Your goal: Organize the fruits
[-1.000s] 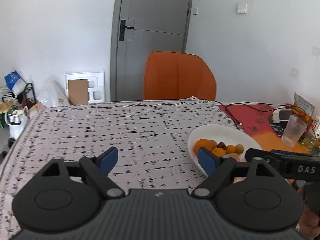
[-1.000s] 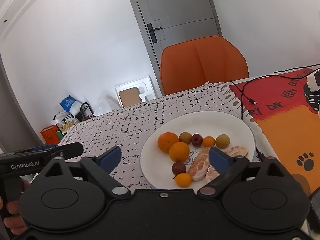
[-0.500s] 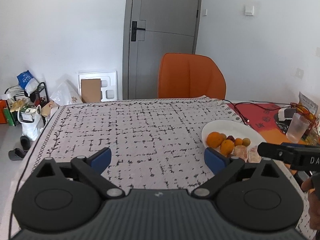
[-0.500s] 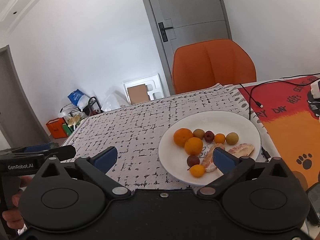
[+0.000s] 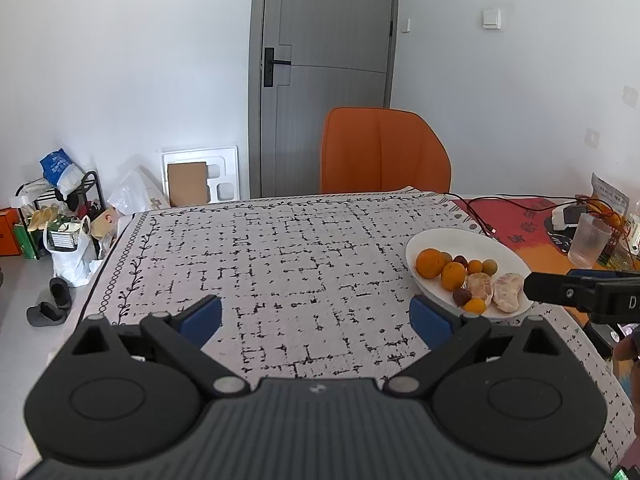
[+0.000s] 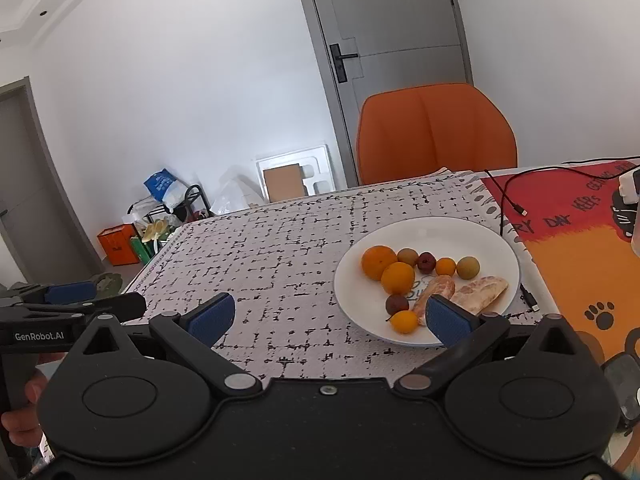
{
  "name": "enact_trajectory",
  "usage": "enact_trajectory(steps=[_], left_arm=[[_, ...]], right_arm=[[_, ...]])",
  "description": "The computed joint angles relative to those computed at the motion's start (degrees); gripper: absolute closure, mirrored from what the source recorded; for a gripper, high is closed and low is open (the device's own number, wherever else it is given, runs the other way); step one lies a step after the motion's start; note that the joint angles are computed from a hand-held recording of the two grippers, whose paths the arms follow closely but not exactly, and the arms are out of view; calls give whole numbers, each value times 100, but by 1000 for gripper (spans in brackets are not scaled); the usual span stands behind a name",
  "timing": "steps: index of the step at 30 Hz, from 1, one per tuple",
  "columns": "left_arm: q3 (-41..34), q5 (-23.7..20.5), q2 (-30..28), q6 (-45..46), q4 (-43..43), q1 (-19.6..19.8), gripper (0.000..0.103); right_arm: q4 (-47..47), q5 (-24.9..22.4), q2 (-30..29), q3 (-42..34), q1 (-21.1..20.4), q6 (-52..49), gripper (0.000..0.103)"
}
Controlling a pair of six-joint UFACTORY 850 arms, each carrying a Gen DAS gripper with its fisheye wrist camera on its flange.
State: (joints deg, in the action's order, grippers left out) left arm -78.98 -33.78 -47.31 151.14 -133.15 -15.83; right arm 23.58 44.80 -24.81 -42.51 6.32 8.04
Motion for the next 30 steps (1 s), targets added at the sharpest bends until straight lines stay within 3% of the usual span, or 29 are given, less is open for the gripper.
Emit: enact_trajectory(steps=[9, 18, 30], left_arm=[[184, -59, 69, 80, 125, 140, 4], [310, -240, 86, 264, -84, 277, 4], [450, -450, 80, 287, -166, 479, 4]], right_arm=[[121, -26, 63, 117, 126, 7, 0], [480, 446, 46, 319, 281, 129, 0], [739, 504, 86, 358, 520, -280, 0]])
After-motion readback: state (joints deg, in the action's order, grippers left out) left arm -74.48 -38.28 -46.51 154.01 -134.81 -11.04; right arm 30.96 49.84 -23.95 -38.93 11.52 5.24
